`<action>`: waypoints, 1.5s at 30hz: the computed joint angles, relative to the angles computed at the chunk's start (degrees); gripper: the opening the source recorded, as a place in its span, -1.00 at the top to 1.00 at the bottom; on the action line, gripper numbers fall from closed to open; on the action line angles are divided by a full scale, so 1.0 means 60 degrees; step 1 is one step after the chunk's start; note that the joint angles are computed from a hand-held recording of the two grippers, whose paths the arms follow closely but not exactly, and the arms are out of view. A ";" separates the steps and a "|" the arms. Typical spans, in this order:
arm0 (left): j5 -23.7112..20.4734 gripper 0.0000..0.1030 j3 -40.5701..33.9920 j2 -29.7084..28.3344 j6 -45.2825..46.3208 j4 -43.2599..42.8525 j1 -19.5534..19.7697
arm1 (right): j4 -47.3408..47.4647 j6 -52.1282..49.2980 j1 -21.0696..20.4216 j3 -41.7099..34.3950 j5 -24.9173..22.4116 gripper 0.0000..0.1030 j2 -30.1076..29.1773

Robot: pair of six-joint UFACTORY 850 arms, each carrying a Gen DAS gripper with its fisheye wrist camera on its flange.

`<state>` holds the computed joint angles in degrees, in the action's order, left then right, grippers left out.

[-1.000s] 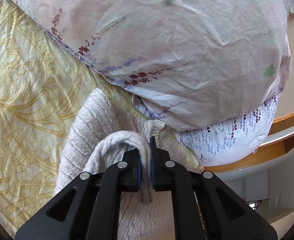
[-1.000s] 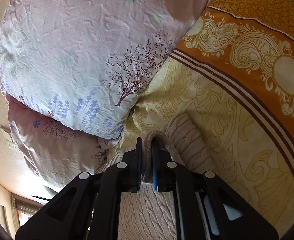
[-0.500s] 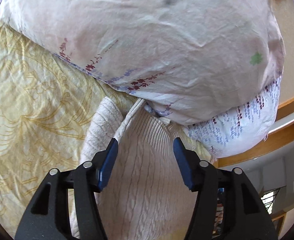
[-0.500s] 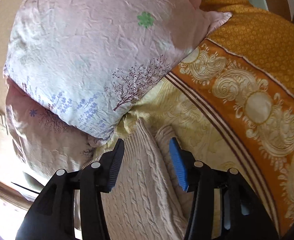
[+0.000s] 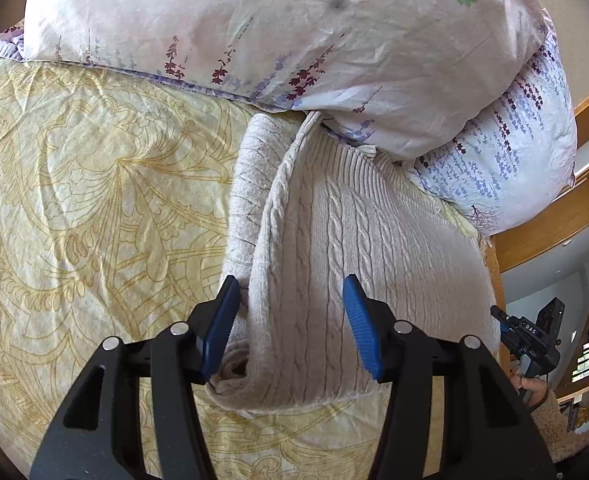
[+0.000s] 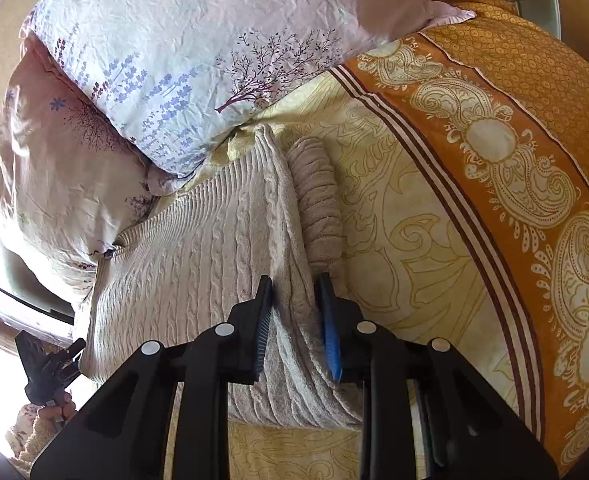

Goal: Fold small clothes
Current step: 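Release the hem with both grippers and pull them back from the sweater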

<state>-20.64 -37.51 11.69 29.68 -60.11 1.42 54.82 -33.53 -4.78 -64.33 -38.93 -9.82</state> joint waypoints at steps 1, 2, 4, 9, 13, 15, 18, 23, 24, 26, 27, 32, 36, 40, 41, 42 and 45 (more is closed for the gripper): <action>0.0096 -0.01 -0.0023 -0.0012 -0.0249 0.0277 -0.0078 | -0.0096 0.0120 0.0015 -0.0005 0.0023 0.49 0.0003; 0.0160 -0.01 -0.0043 -0.0026 -0.0467 0.0525 -0.0131 | -0.0185 0.0228 0.0024 -0.0022 -0.0006 0.49 -0.0016; 0.0221 0.00 -0.0084 -0.0092 -0.0548 0.0611 -0.0202 | -0.0398 0.0384 0.0078 -0.0058 -0.0010 0.48 -0.0048; 0.0173 0.81 -0.0274 -0.0282 -0.0879 0.0752 -0.0150 | -0.0137 0.0045 0.0136 0.0036 0.0280 0.77 0.0250; 0.0222 0.83 -0.0165 -0.0128 -0.0421 0.0183 0.0082 | 0.0147 -0.0064 -0.0005 0.0279 0.0395 0.80 0.0544; 0.0212 0.80 -0.0237 -0.0312 -0.1211 0.1052 0.0031 | -0.0922 0.0764 0.0153 0.0269 0.0512 0.80 0.0435; 0.0100 0.71 -0.0223 -0.0372 -0.0907 0.0438 0.0122 | -0.1850 0.1655 0.0361 0.0213 0.0706 0.78 0.0319; 0.0303 -0.15 -0.0027 0.0006 0.0123 -0.1048 0.0379 | -0.2460 0.1859 0.0545 -0.0273 0.0940 0.49 0.0162; 0.0262 -0.15 -0.0011 0.0032 0.0369 -0.1325 0.0455 | -0.2309 0.1765 0.0502 -0.0388 0.0846 0.39 0.0050; 0.0049 -0.20 -0.0034 -0.0030 0.0722 -0.1763 0.0623 | -0.2354 0.1930 0.0486 -0.0668 0.0657 0.39 -0.0248; 0.0019 -0.20 -0.0104 -0.0102 0.0491 -0.1506 0.0636 | -0.2311 0.1894 0.0496 -0.0775 0.0667 0.39 -0.0357; 0.0018 -0.20 -0.0448 -0.0461 0.0188 -0.0809 0.0480 | -0.2413 0.1865 0.0653 -0.1591 0.0846 0.39 -0.0976; 0.0028 -0.20 -0.0752 -0.0808 -0.0060 -0.0384 0.0345 | -0.2611 0.1566 0.0889 -0.2333 0.0954 0.39 -0.1485; 0.0025 -0.21 -0.1006 -0.1075 -0.0439 0.0219 0.0252 | -0.3582 0.2119 0.1116 -0.3139 0.0699 0.39 -0.2193; 0.0030 -0.21 -0.1051 -0.1119 -0.0526 0.0359 0.0234 | -0.3866 0.2384 0.1145 -0.3325 0.0577 0.39 -0.2372; 0.0018 -0.23 -0.1089 -0.1157 -0.0556 0.0437 0.0227 | -0.3928 0.2461 0.1143 -0.3466 0.0435 0.40 -0.2521; -0.0031 -0.30 -0.1179 -0.1258 -0.0407 0.0359 0.0219 | -0.2988 0.1477 0.1076 -0.3555 0.0102 0.80 -0.2643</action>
